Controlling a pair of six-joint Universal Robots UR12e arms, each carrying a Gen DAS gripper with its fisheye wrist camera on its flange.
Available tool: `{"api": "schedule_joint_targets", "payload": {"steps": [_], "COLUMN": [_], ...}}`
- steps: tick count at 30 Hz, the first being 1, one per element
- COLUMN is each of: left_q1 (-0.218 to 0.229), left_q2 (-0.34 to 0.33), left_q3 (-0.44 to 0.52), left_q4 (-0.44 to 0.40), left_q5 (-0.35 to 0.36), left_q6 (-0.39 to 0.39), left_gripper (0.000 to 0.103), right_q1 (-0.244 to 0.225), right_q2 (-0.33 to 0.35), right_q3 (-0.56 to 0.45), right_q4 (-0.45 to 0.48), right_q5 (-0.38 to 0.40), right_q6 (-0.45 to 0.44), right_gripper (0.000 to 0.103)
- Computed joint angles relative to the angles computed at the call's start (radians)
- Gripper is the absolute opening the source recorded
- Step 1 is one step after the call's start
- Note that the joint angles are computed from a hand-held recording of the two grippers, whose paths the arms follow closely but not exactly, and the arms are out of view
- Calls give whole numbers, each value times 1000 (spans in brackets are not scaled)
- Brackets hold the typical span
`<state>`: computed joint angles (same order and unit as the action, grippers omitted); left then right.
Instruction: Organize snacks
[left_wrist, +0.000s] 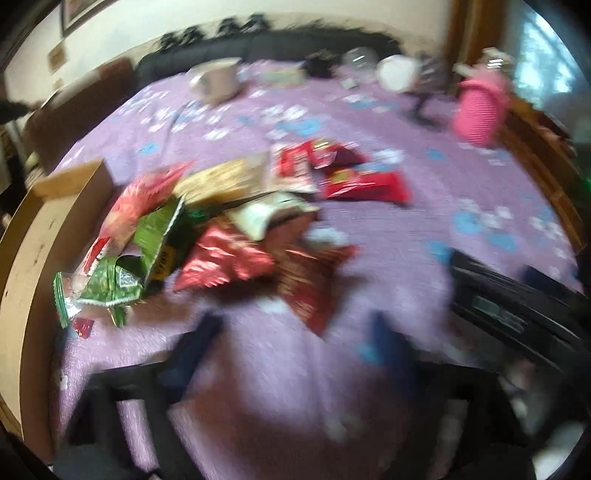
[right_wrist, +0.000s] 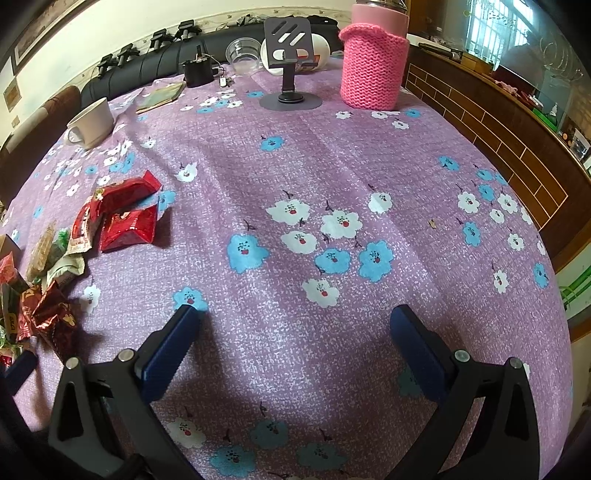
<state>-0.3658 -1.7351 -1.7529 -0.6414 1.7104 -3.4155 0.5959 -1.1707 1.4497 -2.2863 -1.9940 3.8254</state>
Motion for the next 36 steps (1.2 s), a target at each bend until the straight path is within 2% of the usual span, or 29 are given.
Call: {"api": "schedule_joint_targets", "payload": {"steps": [3,7,9,10,12,13,15,16,17,18,19,21,22,24,26,28,31,33,36], "left_q1": [7,21,47,63,109,127,164,187,212,231,245,261,270,270,272,284,303,308,310], "left_q2": [57,157,194,209,246,261,288,298,312,322,327,332,333,334,335,349,361,362,360], "left_q3": [-54,-146,-176,-190,-217,-227,-257,-274,-295,-311,-324,-339,-343,-348,-353,-366,-379,-385,-388], "left_q4": [104,295,327,336,301,269,258,269,287,303,317,337,340,341,348,348,336,339,341], "left_q5": [-66,-48,-54,-61,-81,-63,-64,-87,-121,-151,-181,-232,-263,-286,-298,-325,-361,-371,-386], "left_q6": [43,120,129,134,113,82,39,23,6,-4,-11,-17,-16,-18,-21,-24,-25,-22,-24], "left_gripper": [59,63,79,84,84,84,81,81,80,75,72,55,54,54,54,56,56,56,56], "right_q1": [0,1,1,1,0,-2,-7,-6,-3,0,6,24,28,34,40,50,56,65,75], "right_q2": [0,-1,-3,-4,-4,-5,-8,-11,-17,-23,-28,-25,-19,4,34,67,106,134,188], "right_q3": [2,4,6,7,4,4,-1,-3,-2,1,6,-4,-18,-61,-109,-154,-215,-264,-349], "right_q4": [-4,-9,-10,-10,-2,2,19,26,13,-18,-69,-171,-178,-173,-157,-142,-121,-97,-53], "right_q5": [3,6,11,14,22,30,51,56,60,68,77,118,141,225,269,263,313,340,341], "right_q6": [-5,-14,-28,-32,-47,-59,-90,-95,-103,-119,-146,-249,-277,-326,-364,-396,-416,-439,-462], "right_gripper": [103,103,103,103,103,103,101,93,72,66,67,67,67,67,67,67,67,67,67]}}
